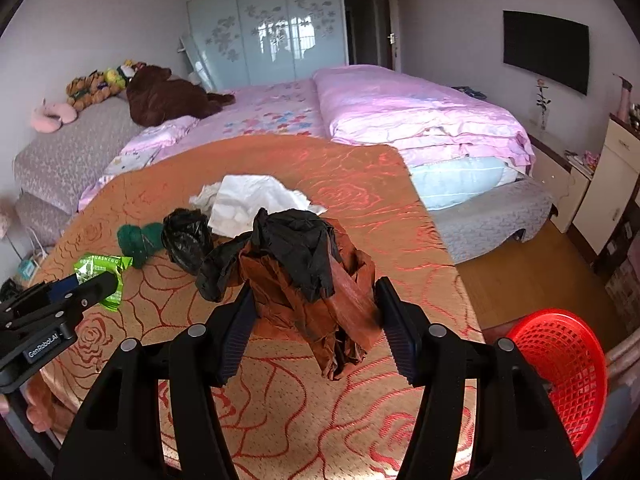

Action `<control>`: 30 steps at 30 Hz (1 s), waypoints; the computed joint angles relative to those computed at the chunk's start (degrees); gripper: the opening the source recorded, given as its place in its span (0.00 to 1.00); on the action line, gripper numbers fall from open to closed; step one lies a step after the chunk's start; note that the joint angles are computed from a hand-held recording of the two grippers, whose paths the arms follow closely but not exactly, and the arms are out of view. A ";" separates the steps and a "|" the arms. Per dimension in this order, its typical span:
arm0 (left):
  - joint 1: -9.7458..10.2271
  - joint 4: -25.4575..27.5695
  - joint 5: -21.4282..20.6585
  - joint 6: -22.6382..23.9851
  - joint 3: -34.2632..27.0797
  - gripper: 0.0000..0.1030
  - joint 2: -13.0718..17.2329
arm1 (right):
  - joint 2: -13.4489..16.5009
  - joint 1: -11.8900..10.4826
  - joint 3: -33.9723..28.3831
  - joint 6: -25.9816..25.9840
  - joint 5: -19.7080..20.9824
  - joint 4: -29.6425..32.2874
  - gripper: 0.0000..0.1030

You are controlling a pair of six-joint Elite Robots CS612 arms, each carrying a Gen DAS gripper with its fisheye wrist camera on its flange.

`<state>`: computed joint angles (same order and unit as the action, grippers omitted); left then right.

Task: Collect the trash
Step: 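Carry the green snack bag and brown cloth over the red wastebasket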

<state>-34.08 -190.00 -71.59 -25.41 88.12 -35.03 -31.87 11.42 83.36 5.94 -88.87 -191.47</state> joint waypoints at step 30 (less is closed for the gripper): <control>-1.12 -0.58 1.16 4.15 -1.64 0.34 -0.73 | -3.36 -1.84 5.06 2.36 -0.75 -8.60 0.56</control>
